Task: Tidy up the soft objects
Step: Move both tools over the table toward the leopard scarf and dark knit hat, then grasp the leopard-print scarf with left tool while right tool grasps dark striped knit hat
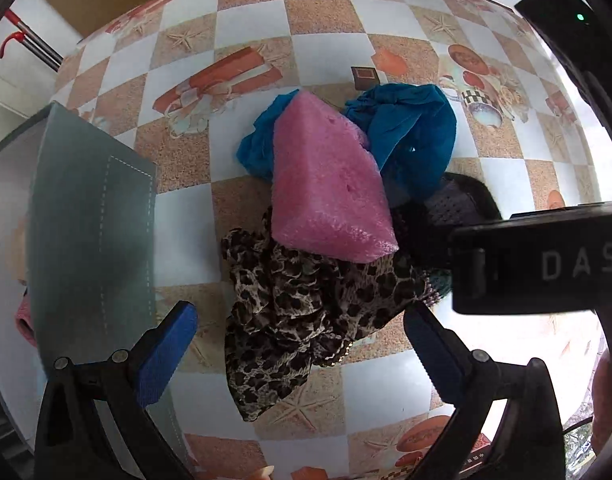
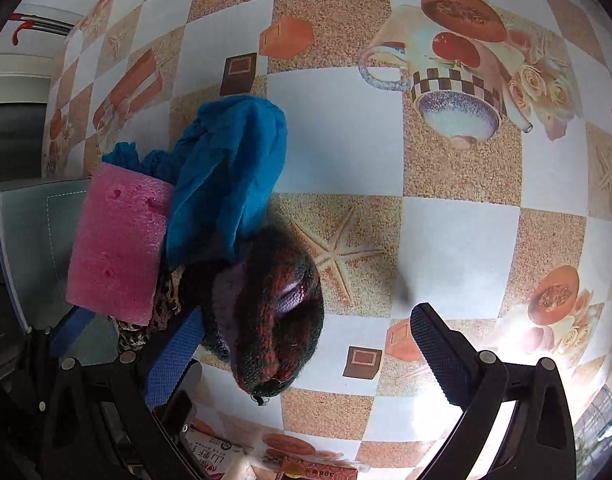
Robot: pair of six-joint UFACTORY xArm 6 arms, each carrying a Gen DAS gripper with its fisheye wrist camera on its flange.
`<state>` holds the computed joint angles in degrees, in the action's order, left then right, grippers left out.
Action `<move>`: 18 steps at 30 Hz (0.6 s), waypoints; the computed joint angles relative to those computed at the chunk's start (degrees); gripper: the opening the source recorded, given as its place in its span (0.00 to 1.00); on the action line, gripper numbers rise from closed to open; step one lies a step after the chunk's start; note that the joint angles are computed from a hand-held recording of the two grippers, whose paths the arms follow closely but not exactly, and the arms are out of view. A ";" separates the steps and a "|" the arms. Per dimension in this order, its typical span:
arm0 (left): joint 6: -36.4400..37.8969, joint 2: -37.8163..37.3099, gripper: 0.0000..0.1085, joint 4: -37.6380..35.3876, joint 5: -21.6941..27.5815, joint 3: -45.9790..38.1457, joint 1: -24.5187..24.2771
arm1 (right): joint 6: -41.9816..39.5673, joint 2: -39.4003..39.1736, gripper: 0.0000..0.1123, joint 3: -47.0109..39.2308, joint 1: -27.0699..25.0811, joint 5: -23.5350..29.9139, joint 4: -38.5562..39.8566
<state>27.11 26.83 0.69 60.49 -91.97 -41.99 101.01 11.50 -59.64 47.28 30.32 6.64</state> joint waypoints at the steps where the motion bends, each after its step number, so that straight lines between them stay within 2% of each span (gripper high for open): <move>1: 1.16 0.39 0.95 -0.53 0.80 -0.18 -0.12 | 1.95 -0.73 0.91 0.86 0.51 0.17 -1.32; 5: 7.44 -2.30 0.95 -2.22 1.67 4.63 -0.58 | 10.95 -4.30 0.91 6.27 3.42 -2.22 -3.84; 9: 12.94 -9.40 0.95 -3.26 1.56 13.76 -0.55 | 18.14 -7.42 0.91 10.74 6.76 -3.98 -5.48; 10: 13.34 -11.44 0.95 -3.53 0.86 15.80 -0.24 | 21.57 -9.40 0.91 13.50 9.34 -4.49 -4.01; 13: 11.39 -14.96 0.95 -4.61 -0.26 17.65 1.30 | 28.57 -12.34 0.91 15.88 12.98 -2.79 -4.82; 16: 6.32 -14.55 0.95 -4.18 -1.90 15.46 2.28 | 36.95 -13.89 0.91 15.07 14.09 0.05 -15.51; 18: 2.03 -11.44 0.95 -3.68 -1.37 11.21 2.13 | 33.96 -12.86 0.91 12.57 13.47 2.53 -17.08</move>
